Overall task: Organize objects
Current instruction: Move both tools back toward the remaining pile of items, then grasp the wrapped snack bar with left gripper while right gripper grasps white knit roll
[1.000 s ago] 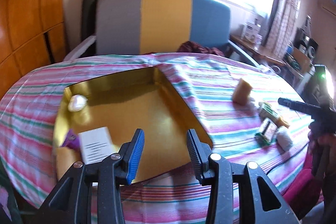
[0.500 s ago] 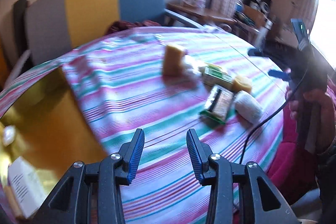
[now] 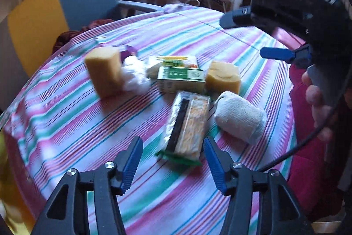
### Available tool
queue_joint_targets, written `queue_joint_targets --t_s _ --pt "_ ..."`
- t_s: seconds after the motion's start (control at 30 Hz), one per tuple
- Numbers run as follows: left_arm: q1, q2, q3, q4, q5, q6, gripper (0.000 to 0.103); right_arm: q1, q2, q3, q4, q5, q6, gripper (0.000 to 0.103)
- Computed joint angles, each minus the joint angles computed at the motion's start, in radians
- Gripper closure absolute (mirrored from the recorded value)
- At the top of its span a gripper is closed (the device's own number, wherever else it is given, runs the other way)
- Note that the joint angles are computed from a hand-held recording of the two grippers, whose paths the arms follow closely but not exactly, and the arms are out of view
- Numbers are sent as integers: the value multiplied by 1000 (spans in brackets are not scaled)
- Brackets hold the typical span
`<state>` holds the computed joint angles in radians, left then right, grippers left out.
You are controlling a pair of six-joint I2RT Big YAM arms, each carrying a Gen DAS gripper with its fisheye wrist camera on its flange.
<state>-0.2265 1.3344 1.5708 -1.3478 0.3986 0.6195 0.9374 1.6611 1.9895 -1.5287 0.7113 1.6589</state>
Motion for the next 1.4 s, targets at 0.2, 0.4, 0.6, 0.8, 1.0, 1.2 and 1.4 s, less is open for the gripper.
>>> queue_joint_targets --t_s 0.2,0.4,0.6,0.8,1.0,1.2,1.4 --pt "-54 55 29 -14 -16 30 33 -4 -20 -34 34 0 15 4" --pt "-92 111 42 -13 -54 18 32 -8 -25 -44 50 -5 17 4" --pt "-16 76 -9 23 13 -53 55 -10 -36 -61 65 -2 18 4" --pt "84 -5 -91 50 32 -95 55 -13 -37 -62 58 -14 30 4" --pt "129 -94 -174 79 16 -92 55 -18 -26 -47 42 -39 19 4" --pt "151 -132 -225 132 16 -98 55 -31 -23 -51 66 -96 -6 4" --pt "172 -152 -248 154 25 -90 55 -57 36 6 25 -249 -84 6"
